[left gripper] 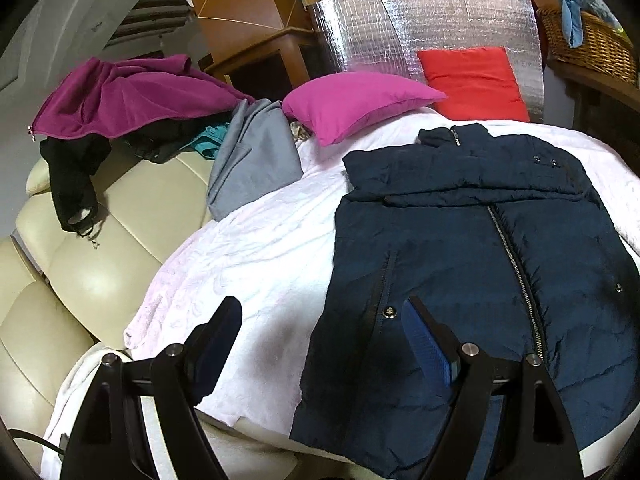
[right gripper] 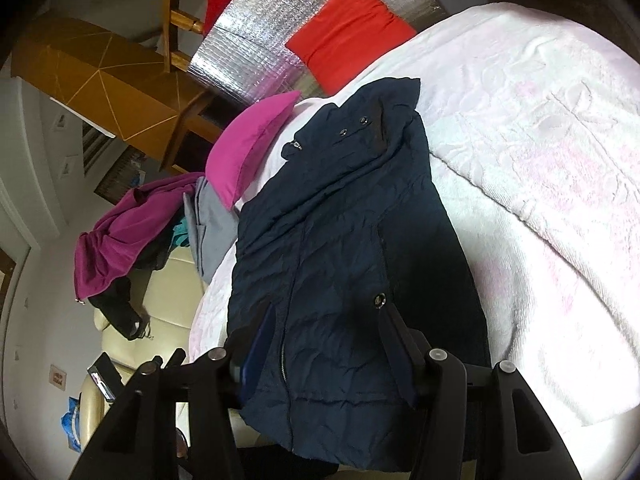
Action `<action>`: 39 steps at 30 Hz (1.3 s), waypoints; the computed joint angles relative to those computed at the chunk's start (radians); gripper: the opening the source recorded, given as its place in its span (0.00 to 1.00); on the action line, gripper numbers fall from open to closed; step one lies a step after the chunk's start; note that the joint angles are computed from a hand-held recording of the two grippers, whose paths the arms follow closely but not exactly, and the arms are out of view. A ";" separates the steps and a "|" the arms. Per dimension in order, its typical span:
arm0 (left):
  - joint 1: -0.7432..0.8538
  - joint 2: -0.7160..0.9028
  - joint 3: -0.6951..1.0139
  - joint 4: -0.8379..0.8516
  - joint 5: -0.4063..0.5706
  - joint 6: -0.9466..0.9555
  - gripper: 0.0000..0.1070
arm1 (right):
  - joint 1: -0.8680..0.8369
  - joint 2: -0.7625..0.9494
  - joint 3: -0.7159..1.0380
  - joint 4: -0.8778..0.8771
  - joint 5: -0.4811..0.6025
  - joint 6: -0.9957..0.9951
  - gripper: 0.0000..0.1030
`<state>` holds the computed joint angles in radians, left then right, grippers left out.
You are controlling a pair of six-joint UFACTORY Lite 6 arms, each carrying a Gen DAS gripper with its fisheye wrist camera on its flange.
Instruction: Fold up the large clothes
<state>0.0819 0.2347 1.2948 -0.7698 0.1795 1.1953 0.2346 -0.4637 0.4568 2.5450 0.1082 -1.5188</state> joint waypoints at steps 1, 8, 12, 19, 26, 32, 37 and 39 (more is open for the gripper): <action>0.000 -0.008 -0.005 0.001 0.000 -0.002 0.77 | 0.000 -0.012 -0.011 -0.027 0.002 0.029 0.56; -0.007 -0.069 -0.045 0.008 -0.003 -0.007 0.77 | 0.020 -0.096 -0.080 -0.074 -0.011 0.095 0.58; -0.013 -0.096 -0.062 0.021 -0.002 -0.019 0.77 | 0.029 -0.133 -0.107 -0.074 -0.020 0.105 0.61; -0.027 -0.129 -0.086 0.079 -0.013 -0.074 0.77 | 0.042 -0.185 -0.139 -0.165 -0.032 0.199 0.62; -0.042 -0.131 -0.093 0.181 -0.025 -0.167 0.78 | 0.034 -0.233 -0.169 -0.393 -0.032 0.427 0.63; -0.039 -0.105 -0.078 0.257 0.010 -0.242 0.82 | 0.035 -0.241 -0.179 -0.572 -0.029 0.609 0.66; 0.046 0.109 0.189 0.316 0.282 -0.359 0.82 | 0.020 -0.224 -0.191 -0.700 -0.002 0.746 0.69; 0.093 0.225 0.349 0.319 0.433 -0.409 0.82 | 0.014 -0.213 -0.197 -0.727 0.004 0.782 0.70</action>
<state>0.1744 0.4598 1.6436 -0.4512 0.6122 0.7865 0.2488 -0.6766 0.2602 1.8181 0.1124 -0.7364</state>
